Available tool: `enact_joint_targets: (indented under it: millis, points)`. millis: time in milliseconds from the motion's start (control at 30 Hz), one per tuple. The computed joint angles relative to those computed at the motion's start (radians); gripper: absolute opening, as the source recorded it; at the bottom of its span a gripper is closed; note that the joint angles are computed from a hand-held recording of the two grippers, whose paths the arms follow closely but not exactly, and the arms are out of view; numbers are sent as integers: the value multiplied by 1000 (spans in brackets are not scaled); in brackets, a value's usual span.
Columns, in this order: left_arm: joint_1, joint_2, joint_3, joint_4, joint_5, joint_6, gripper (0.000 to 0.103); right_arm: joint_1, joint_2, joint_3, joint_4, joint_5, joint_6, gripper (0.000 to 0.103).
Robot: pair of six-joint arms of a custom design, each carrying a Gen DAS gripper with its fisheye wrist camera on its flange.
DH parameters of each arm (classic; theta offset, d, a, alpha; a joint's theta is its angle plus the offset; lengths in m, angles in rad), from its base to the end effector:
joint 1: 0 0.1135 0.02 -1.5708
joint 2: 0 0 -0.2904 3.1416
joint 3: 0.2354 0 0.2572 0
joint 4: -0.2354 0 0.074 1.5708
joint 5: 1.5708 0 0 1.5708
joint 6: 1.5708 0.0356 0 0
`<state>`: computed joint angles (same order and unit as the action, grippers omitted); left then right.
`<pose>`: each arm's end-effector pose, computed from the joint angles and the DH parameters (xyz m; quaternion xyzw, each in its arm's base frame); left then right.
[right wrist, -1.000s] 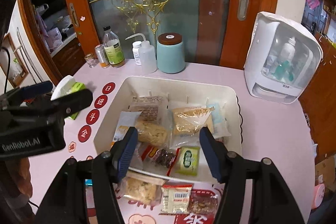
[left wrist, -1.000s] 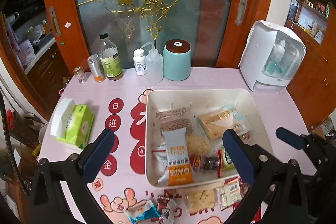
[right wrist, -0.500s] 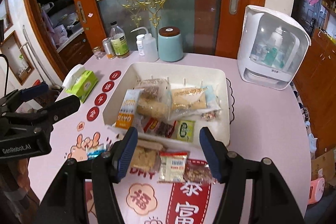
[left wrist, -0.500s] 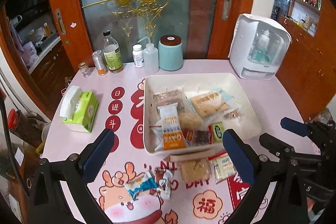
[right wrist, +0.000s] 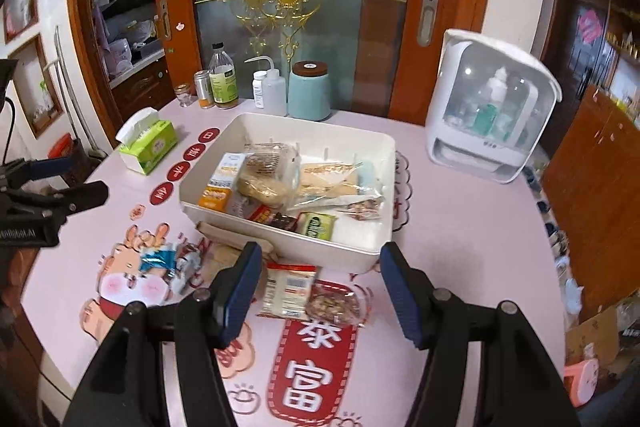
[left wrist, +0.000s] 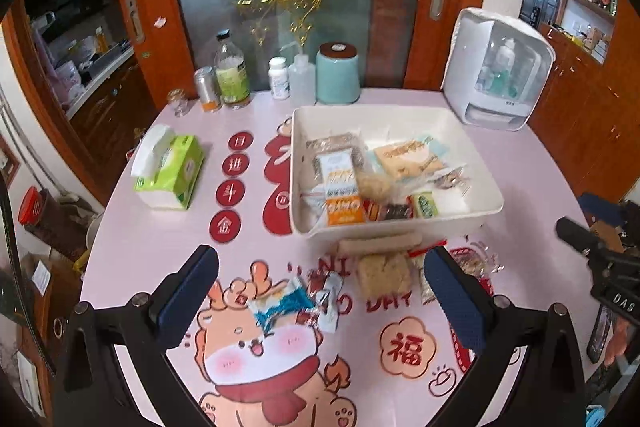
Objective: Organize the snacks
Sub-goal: 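Withdraw both grippers from the tray toward the candies on the table, then grasp the blue-wrapped candy with the left gripper while the right grasps the brown chocolate wrapper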
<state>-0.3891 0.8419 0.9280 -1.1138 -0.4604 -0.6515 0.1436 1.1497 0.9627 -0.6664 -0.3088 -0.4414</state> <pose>0.1220 -0.0329 0.3207 -0.1834 0.9219 0.0609 0.3359 0.2252 0.0435 0.3097 -0.3185 0.8704 0.0909 0.3644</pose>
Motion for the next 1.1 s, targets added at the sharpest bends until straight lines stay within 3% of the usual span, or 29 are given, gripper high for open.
enact_joint_targets:
  millis: [167,367,567,800,933,1000,1067,1100]
  points:
    - [67,-60,-109,17,40,34,102,-26,17,-50,6,-25,-40,62]
    - [150,-87,-250,73,99,190,102,1,75,-104,6,24,-36,62]
    - [273,-78,-385,188,182,474,102,96,70,-180,39,30,93,62]
    - [609,97,-497,490,399,908,98,397,211,-223,182,133,445,61]
    - [749,276,-507,630,523,1075,87,512,344,-220,290,175,646,61]
    - [785,368,-507,680,567,1122,76,544,391,-214,326,192,717,60]
    - [806,468,-507,733,592,1155,55,583,441,-207,360,215,805,60]
    - [831,501,-509,754,624,1177,55,591,455,-205,369,215,827,60]
